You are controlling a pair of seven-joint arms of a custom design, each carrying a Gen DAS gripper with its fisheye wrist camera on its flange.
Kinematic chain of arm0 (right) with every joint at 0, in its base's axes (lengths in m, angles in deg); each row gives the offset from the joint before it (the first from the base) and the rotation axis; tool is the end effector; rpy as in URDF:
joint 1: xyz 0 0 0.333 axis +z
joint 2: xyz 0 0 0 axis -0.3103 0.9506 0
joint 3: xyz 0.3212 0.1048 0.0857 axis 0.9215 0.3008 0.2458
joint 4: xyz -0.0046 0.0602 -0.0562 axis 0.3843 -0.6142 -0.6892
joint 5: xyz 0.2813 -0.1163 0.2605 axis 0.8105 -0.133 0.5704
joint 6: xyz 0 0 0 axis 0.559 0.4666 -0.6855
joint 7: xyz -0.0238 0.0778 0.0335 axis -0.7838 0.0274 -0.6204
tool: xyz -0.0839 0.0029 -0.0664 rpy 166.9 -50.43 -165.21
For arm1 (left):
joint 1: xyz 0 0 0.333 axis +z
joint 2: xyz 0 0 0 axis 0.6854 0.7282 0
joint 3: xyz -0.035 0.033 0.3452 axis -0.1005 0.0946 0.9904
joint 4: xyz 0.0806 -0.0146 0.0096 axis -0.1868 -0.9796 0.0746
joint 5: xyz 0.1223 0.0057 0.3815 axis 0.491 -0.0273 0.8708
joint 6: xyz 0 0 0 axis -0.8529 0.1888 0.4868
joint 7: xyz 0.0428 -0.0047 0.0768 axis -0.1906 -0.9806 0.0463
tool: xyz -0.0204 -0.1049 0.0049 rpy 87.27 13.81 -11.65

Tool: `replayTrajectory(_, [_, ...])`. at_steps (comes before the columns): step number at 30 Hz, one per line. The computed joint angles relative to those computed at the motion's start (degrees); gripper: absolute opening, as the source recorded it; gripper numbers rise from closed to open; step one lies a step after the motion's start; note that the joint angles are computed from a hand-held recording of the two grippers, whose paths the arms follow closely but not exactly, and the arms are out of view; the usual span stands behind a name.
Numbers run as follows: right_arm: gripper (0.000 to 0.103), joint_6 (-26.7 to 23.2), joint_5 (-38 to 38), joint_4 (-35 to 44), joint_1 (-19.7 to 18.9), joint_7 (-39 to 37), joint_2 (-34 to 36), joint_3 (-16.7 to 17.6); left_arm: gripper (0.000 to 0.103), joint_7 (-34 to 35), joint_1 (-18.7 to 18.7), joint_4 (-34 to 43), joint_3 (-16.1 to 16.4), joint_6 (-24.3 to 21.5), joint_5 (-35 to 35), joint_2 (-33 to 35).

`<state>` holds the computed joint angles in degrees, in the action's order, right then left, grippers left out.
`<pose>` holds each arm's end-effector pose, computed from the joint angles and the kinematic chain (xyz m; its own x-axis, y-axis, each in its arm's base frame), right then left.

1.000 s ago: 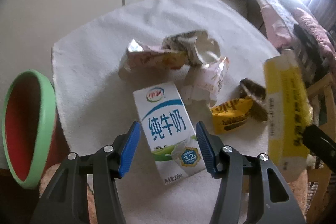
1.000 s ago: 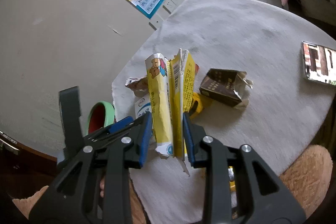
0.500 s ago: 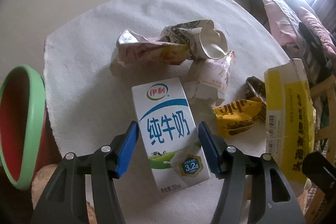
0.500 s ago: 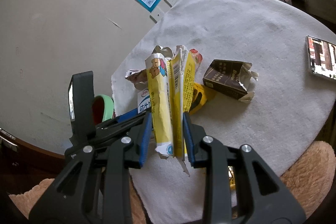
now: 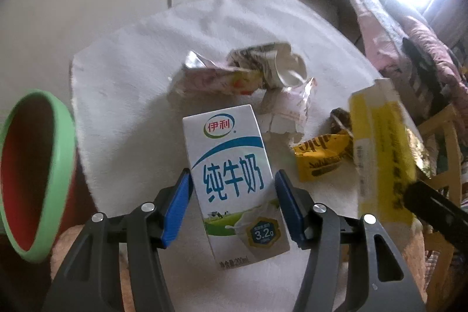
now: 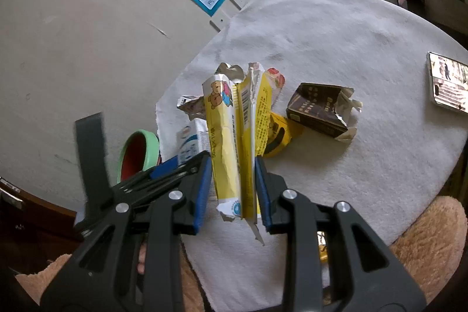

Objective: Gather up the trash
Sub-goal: 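Carry the yellow carton and white milk carton over the red bin with both tools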

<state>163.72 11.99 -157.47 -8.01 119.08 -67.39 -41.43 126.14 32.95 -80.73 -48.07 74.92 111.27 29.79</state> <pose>0.5665 0.1008 0.3679 -0.0342 -0.7817 -0.6228 -0.8668 0.3334 -0.3709 0.5829 -0.2889 0.3348 -0.1060 -0.9847 0.1380 -0.9034 0.0374 -0.4271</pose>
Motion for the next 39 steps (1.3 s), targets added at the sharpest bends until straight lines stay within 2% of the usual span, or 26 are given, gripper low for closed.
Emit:
replayTrajectory(5, [0.029, -0.13, -0.5, 0.29, 0.5, -0.14, -0.32, 0.28, 0.055, -3.61, 0.19, -6.03, 2.17, 5.76, 2.12, -6.07])
replayTrajectory(8, [0.029, -0.15, -1.43, 0.53, 0.99, 0.29, -0.5, 0.48, 0.055, -9.09, -1.75, -8.69, 5.7, 7.45, 7.39, -9.11])
replayTrajectory(14, [0.029, 0.22, -4.27, 0.96, 2.18, 2.03, -0.82, 0.87, 0.055, -18.83, -1.61, -12.13, 8.88, 9.62, 16.22, -13.29])
replayTrajectory(19, [0.029, 0.19, -7.21, 1.42, 3.02, 3.91, -0.79, 1.14, 0.055, -25.09, 0.02, -13.48, 9.6, 10.94, 22.8, -15.3])
replayTrajectory(26, [0.029, 0.2, -11.99, 2.62, 4.22, 7.09, -0.21, 1.62, 0.055, -29.74, 2.51, -14.94, 9.4, 12.93, 26.26, -16.09])
replayTrajectory(33, [0.029, 0.24, -16.87, 3.95, 5.4, 10.45, 0.54, 2.16, 0.055, -34.78, 3.79, -16.54, 10.53, 15.14, 31.13, -16.77])
replayTrajectory(39, [0.029, 0.15, -20.33, 5.25, 6.26, 12.88, 1.59, 2.61, 0.055, -32.56, 6.08, -18.84, 9.91, 16.55, 27.52, -16.84])
